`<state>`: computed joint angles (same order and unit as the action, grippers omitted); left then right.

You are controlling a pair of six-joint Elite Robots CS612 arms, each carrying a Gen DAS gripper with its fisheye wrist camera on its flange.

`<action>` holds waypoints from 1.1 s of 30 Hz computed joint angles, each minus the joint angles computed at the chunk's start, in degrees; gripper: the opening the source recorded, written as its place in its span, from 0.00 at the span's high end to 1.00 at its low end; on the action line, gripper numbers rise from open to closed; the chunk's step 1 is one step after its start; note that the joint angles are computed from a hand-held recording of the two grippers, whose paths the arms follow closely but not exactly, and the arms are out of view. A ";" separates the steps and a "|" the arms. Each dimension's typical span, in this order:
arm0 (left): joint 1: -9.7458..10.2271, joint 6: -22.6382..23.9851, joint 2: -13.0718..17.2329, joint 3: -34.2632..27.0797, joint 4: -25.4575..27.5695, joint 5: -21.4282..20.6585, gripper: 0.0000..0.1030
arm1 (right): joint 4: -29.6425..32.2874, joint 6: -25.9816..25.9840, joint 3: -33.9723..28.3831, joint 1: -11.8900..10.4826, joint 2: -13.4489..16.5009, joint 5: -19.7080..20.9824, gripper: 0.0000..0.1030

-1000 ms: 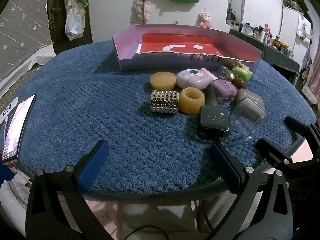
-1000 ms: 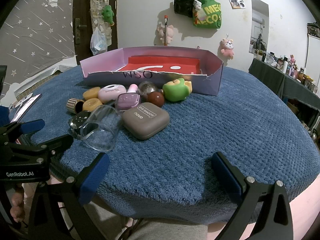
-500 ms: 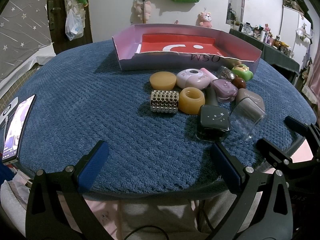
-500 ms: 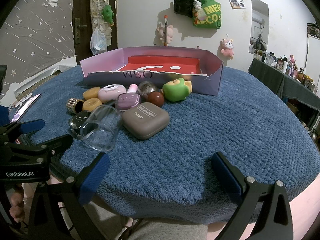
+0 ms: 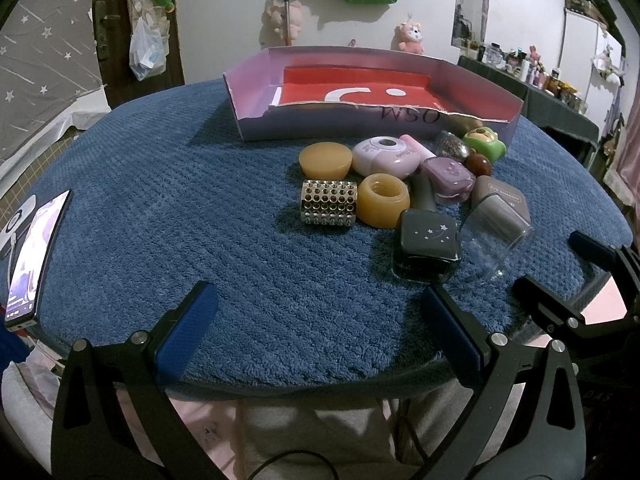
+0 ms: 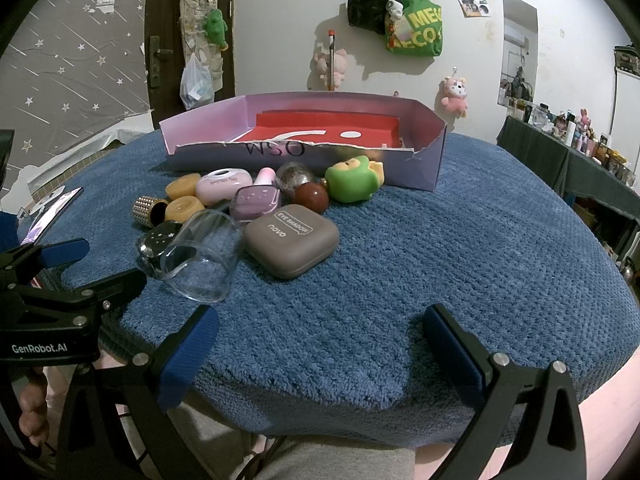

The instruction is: Organize rigid objects

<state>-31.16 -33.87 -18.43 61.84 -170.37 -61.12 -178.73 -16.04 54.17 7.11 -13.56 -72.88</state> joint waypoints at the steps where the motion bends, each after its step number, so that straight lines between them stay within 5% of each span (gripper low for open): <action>1: 0.01 0.03 0.04 -0.05 0.05 -0.03 0.00 | 0.05 -0.09 0.11 -0.04 -0.05 0.10 0.00; 20: -0.25 2.25 -0.40 0.17 0.03 -2.47 0.00 | 1.59 -0.93 1.57 -1.25 -1.38 3.10 0.05; 33: 0.08 5.11 1.16 -4.12 1.08 -6.51 0.05 | 2.39 -3.42 -3.72 -0.98 0.57 0.14 0.13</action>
